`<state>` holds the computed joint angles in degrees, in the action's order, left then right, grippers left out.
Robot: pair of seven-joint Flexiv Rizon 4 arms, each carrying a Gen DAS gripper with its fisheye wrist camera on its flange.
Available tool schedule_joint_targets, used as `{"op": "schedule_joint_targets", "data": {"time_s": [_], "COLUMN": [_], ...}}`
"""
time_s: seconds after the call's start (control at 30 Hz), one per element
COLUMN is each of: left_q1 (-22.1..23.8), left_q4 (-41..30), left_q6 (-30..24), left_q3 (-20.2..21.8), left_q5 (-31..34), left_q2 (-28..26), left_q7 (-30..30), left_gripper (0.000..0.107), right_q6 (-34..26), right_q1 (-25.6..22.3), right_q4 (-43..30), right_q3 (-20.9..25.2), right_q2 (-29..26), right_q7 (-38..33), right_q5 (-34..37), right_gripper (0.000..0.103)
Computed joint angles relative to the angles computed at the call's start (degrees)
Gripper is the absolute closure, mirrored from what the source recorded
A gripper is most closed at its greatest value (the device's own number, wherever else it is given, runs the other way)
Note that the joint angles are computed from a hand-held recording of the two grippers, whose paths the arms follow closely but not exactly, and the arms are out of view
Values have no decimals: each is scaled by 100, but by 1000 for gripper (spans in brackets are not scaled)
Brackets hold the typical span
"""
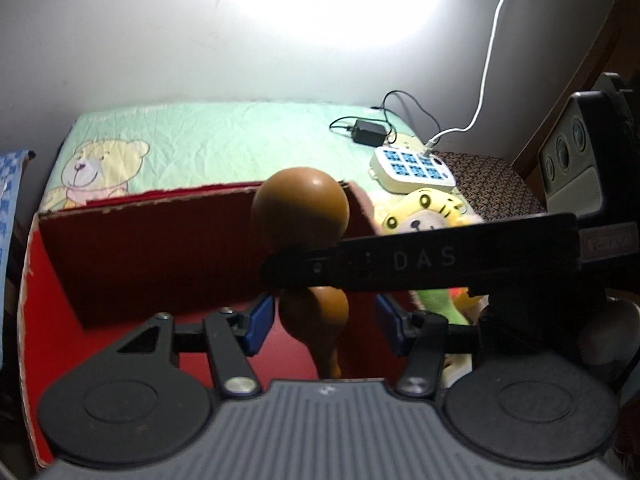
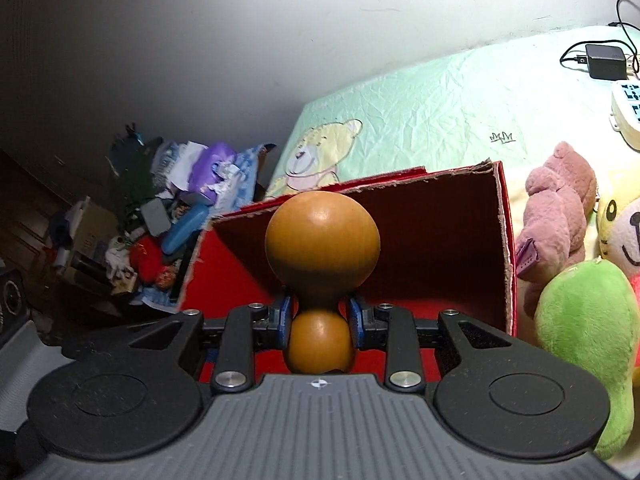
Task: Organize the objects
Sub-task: 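Carry the gourd with the right gripper into the red cardboard box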
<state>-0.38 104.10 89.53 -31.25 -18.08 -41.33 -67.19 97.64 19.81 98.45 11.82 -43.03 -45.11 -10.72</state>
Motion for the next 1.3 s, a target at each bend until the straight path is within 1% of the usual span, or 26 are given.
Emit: {"op": "schedule_joint_targets", "data": {"time_s": [0.03,0.13,0.3,0.4,0.47,0.53,0.57,0.6,0.63,0.67,0.7,0.73,0.77,0.8,0.87,0.93,0.97,1.03,1.1,1.17,1.23,1.3], "left_q1": [-133,-384,-467,-556,-808,-1224,-1391,-1415,-1355,-1438,-1654,-1943,-2134,-2187,-2074,-2103,-2178,-2269,-2040,-1970,-1972,-2022], "left_q4": [-151,-276,-284,-353,-406,-608,-735,-809,-794,-809,-904,-1016,-1115,-1151,-1196,-1307,-1377,-1524,-1561,-1570,-1626,-1711], "left_q6": [-158,-523,-694,-806,-918,-1083,-1169,-1269,-1257,-1218,-1223,-1278,-1330,-1328,-1346,-1414,-1430,-1535,-1669,-1670,-1770,-1901], "left_q3": [210,691,978,1182,1557,2134,2377,2434,2358,2468,2765,3152,3422,3505,3405,3498,3624,3797,3519,3456,3469,3541], "left_q5": [-14,-58,-98,-99,-9,199,305,339,282,375,546,735,924,1024,1102,1218,1319,1490,1458,1487,1516,1589], "left_q2": [-64,-42,-31,-29,7,-41,-103,-143,-140,-128,-150,-171,-200,-211,-229,-282,-322,-397,-400,-406,-422,-451], "left_q7": [-42,-124,72,125,16,-239,-387,-455,-419,-563,-795,-1067,-1311,-1441,-1555,-1773,-1926,-2187,-2146,-2203,-2309,-2441], "left_gripper": [50,50,50,47,47,47,48,48,46,43,43,43,43,43,43,43,42,42,41,39,37,36], "right_q6": [-244,-913,-1984,-2400,-2822,-3054,-3264,-3402,-3483,-3612,-3737,-3821,-3842,-3826,-3818,-3746,-3631,-3140,-2615,-2145,-1998,-2100], "right_q1": [151,221,337,390,392,459,493,489,487,492,496,498,499,485,484,523,550,589,585,525,362,184], "right_q4": [-105,-404,-799,-991,-1199,-1315,-1399,-1473,-1524,-1595,-1654,-1696,-1702,-1691,-1659,-1567,-1466,-1198,-921,-730,-771,-928], "right_q3": [-184,-271,-382,-393,-349,-435,-479,-475,-467,-458,-455,-455,-460,-445,-450,-500,-539,-587,-618,-573,-346,-72], "right_q2": [-48,-195,-315,-370,-422,-443,-460,-485,-506,-528,-545,-555,-552,-543,-516,-450,-392,-271,-146,-84,-145,-274], "right_q7": [46,2,-123,-212,-245,-202,-154,-130,-147,-180,-197,-196,-190,-209,-210,-122,-45,111,249,330,303,249], "right_q5": [-38,-176,-285,-287,-239,-225,-225,-191,-177,-177,-168,-146,-123,-92,-56,-44,-43,-22,18,89,209,362], "right_gripper": [72,72,72,72,72,71,70,70,70,70,69,69,69,68,68,67,66,66,67,67,70,70]}}
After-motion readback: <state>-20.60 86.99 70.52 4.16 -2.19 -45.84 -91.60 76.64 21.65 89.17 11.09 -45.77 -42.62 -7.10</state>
